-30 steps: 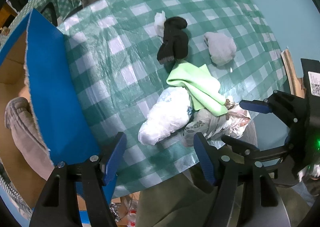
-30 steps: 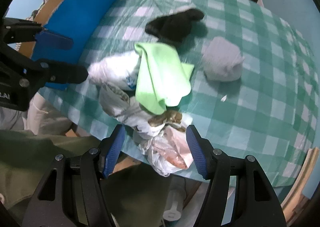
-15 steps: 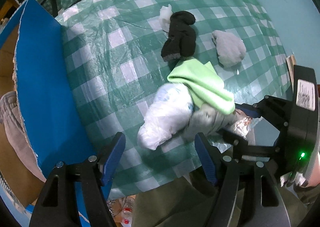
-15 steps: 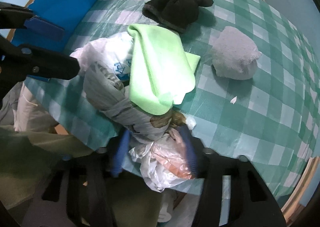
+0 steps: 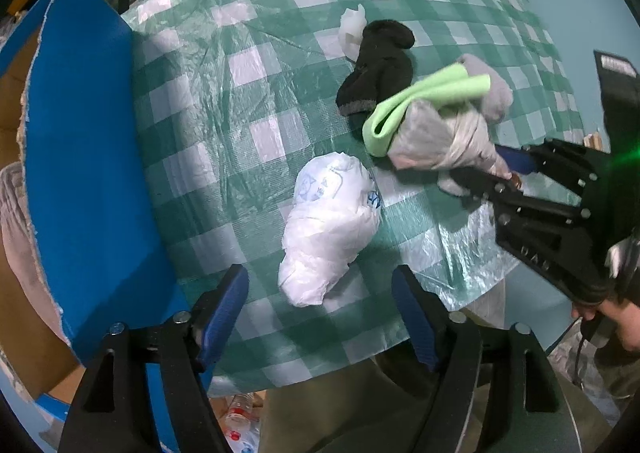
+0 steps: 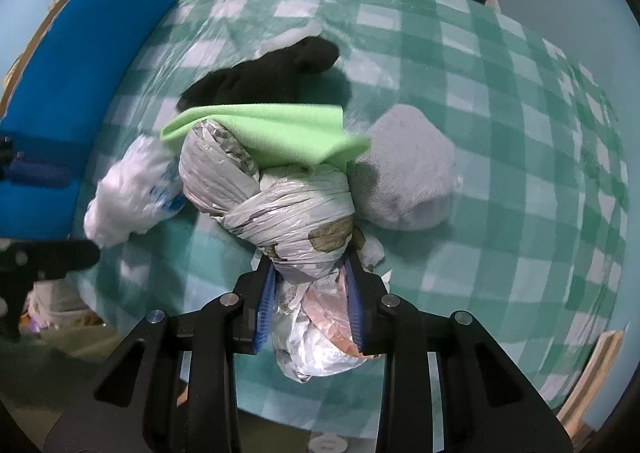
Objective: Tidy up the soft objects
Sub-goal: 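Grasp the knotted grey plastic bag with the right tool while the left tool grasps the white bag, then lift both plastic bags and carry them toward the box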
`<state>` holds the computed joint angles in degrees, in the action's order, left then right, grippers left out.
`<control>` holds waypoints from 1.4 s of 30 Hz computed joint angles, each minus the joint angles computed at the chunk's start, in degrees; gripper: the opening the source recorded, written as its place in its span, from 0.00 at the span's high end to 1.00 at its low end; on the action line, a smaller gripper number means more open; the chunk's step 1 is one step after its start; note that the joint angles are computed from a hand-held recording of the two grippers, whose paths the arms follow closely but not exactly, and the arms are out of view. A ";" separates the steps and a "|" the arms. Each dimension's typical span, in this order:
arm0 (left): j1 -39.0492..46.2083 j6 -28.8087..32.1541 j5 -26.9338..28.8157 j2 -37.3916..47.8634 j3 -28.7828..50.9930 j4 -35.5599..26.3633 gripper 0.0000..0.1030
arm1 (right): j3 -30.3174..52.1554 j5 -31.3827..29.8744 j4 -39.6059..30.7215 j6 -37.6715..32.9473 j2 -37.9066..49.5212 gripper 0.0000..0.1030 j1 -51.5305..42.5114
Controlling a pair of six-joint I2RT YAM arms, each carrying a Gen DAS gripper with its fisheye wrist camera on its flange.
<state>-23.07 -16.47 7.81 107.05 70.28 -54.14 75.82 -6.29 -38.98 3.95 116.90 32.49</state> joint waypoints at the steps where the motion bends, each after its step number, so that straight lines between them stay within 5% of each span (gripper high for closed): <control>1: -0.05 -0.17 -0.19 0.32 0.04 0.37 0.22 | 0.53 0.01 -0.15 -0.19 0.40 0.71 -0.12; 14: -2.57 -4.33 -2.22 7.32 0.73 5.06 0.23 | 4.52 -1.16 -2.38 -1.81 1.85 0.75 -0.38; 15: -2.91 -4.49 -2.27 7.41 0.21 5.73 0.28 | 4.51 -1.49 -2.53 -2.31 1.64 0.75 -0.50; 17: -3.10 -4.29 -2.52 8.67 0.81 5.64 0.55 | 4.62 -2.23 -3.06 -3.24 1.16 0.75 -1.02; 18: -3.65 -4.78 -2.23 8.94 0.38 6.02 0.59 | 4.44 -2.61 -3.19 -3.64 0.80 0.75 -1.29; 31: -2.04 -3.75 -3.04 3.43 -1.69 6.47 0.62 | 3.09 -5.25 -4.92 -6.43 -3.88 0.76 -5.11; 42: -0.33 -2.50 -2.33 -1.43 1.30 2.03 0.62 | 1.98 -5.92 -4.84 -1.30 -9.07 0.76 -4.72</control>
